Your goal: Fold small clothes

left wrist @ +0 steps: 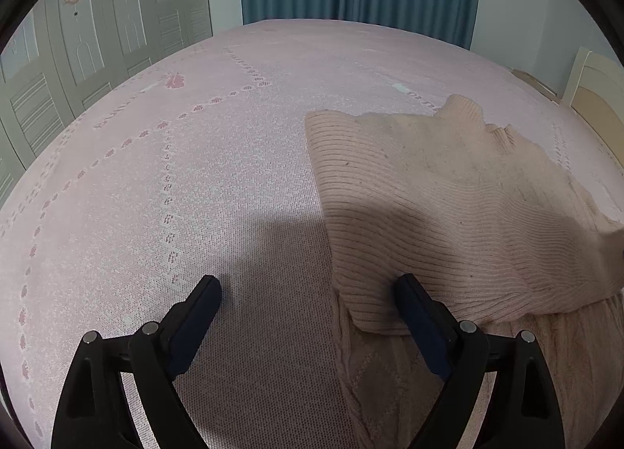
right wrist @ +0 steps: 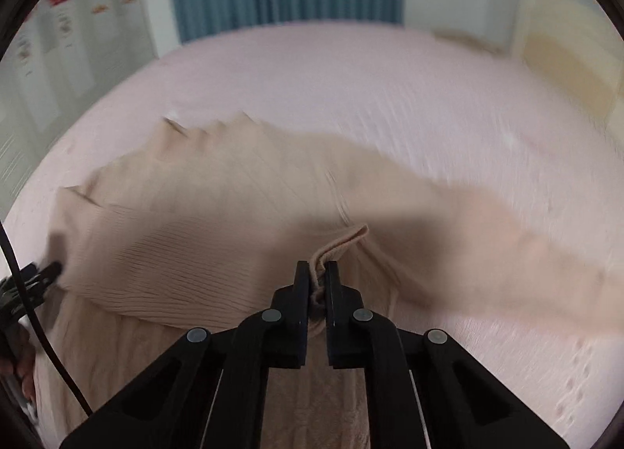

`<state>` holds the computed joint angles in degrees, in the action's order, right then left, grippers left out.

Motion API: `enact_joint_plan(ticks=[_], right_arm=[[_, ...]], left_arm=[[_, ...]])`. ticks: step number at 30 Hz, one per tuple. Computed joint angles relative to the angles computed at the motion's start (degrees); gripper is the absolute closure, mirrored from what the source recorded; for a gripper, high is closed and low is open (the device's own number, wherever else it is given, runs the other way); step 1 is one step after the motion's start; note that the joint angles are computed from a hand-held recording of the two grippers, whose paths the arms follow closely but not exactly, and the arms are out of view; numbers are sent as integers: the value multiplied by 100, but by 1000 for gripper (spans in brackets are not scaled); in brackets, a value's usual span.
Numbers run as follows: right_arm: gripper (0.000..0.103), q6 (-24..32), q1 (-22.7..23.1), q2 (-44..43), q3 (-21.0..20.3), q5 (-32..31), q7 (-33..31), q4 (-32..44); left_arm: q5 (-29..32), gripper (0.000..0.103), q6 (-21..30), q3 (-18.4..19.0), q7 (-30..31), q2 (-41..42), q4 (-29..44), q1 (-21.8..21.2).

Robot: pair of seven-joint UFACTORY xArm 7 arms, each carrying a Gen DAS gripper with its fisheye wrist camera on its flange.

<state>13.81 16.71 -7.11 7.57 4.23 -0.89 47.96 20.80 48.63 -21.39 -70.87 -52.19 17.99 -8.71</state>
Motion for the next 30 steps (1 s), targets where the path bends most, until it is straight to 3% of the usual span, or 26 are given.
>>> enact_joint_plan(ticks=[2,5,9,13,15,19,24,30], right_arm=[[97,-134,50,-97,-120,341,-102,-17],[97,285,-91,130,-124,319,201,267],[97,685,-326,457,106,-1233,1414,369],[92,698,-299,364,112,-2021,1852,164],[86,751,-267,237,93,-2012,1615,106],[59,839,-370,-318,-32,-1847,1208,-254],[50,806,-719,-999,-533,-998,669,-795],[46,727,-1764,-1288,-1009,-985,378,-1147]], left_arm=[[-10,10,-14,8,-25,-66,-34,-16],[12,9,-19,-33,-52,-135,-54,-38],[-11,7,-30,-18,-66,-216,-100,-68],[-110,6,-107,89,-9,-288,-175,-92],[-137,6,-104,80,13,-276,-166,-75],[-146,6,-84,30,9,-261,-147,-53],[-133,5,-23,-21,-5,-231,-115,-43],[-89,5,52,-50,-23,-136,-46,-40]])
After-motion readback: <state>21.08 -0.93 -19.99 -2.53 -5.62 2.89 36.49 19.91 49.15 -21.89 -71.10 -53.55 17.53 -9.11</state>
